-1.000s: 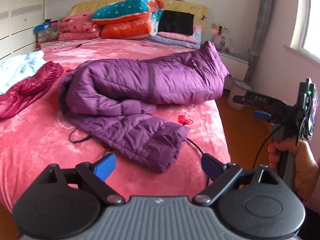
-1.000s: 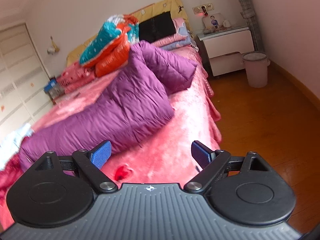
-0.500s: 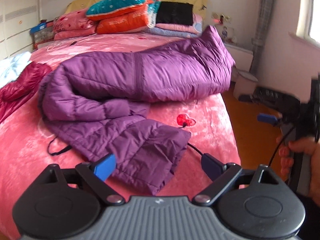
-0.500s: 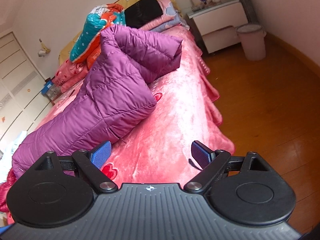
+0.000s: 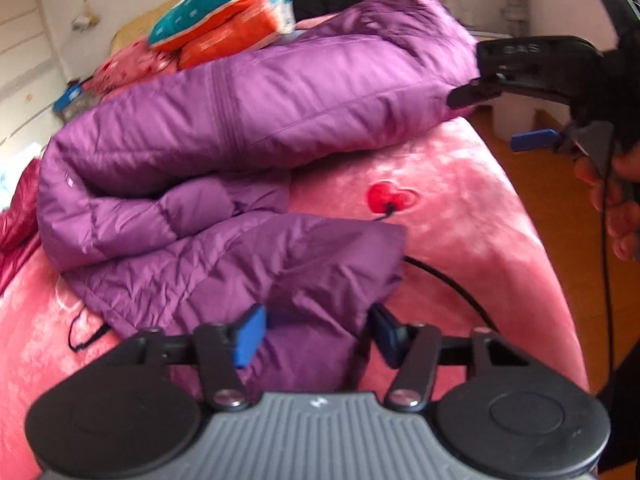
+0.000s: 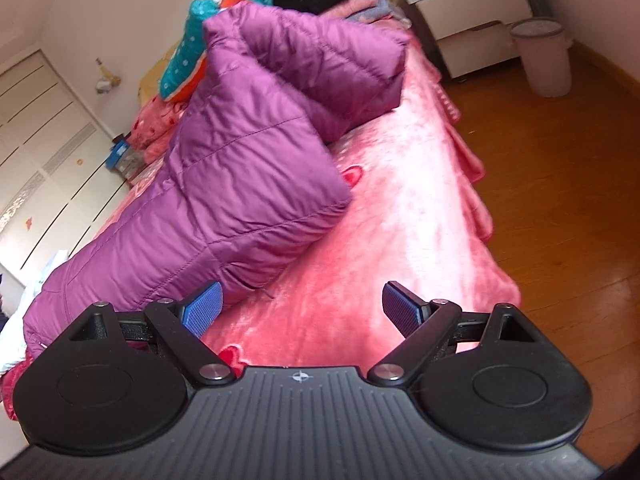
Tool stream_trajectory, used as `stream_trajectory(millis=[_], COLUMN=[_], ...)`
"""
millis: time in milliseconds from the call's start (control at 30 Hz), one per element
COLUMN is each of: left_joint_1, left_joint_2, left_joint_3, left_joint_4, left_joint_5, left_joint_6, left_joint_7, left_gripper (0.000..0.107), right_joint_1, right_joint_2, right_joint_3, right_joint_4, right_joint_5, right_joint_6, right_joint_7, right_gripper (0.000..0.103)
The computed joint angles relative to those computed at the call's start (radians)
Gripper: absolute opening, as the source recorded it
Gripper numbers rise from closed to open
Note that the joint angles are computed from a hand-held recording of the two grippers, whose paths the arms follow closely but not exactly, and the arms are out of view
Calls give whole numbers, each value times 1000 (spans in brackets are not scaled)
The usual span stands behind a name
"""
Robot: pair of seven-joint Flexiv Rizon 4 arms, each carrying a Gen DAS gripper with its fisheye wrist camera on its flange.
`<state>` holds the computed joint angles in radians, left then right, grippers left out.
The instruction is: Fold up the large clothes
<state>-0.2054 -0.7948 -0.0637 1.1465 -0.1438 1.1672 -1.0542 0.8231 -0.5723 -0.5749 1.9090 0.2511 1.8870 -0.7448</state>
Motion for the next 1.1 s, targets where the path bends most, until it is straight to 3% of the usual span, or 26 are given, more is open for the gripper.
stream_trajectory(millis=[67,233,467,567,700,800,867,933,1100], left_joint_1=[0,20,84,98,102,125,143,160,208], left_joint_2=[-15,-15,10,-8,-66,-137,-138,-103,-45], left_joint_3=[3,-20,-35,14,147,224,208,147,-31], left_joint_4=[-23,-37,-78,-165,-333,-512,-529,-459,-277], left_joint_5=[-9,-43,-140,-141,-42,21,44,53,-61], left_joint_6=[-14,-32,-40,-49,-37,-153,-169,-145,-138], left_joint_7=[-18,-41,-130,-231,-387,-489,-494,-454,-297], left_gripper=[53,18,7,4,0,0,0,0,1], right_joint_1=[-40,-164,-296,-309,-304,-327,-343,-356,-430], right_joint_2=[-5,-18,-59,-85,-126,-154,-175,-193,-229], right_joint_3=[39,170,301,309,288,306,319,327,407], right_joint_4=[-25,-91,-187,-231,-302,-356,-393,-426,-502], right_joint_5=[-22,-69,-148,-173,-200,-216,-228,-245,-298], right_joint_6=[-2,-2,-27,-28,-45,-57,-73,-88,-93], right_joint_7=[-4,5,16,19,19,34,49,62,79], right_gripper=[103,103,103,103,103,103,103,103,103])
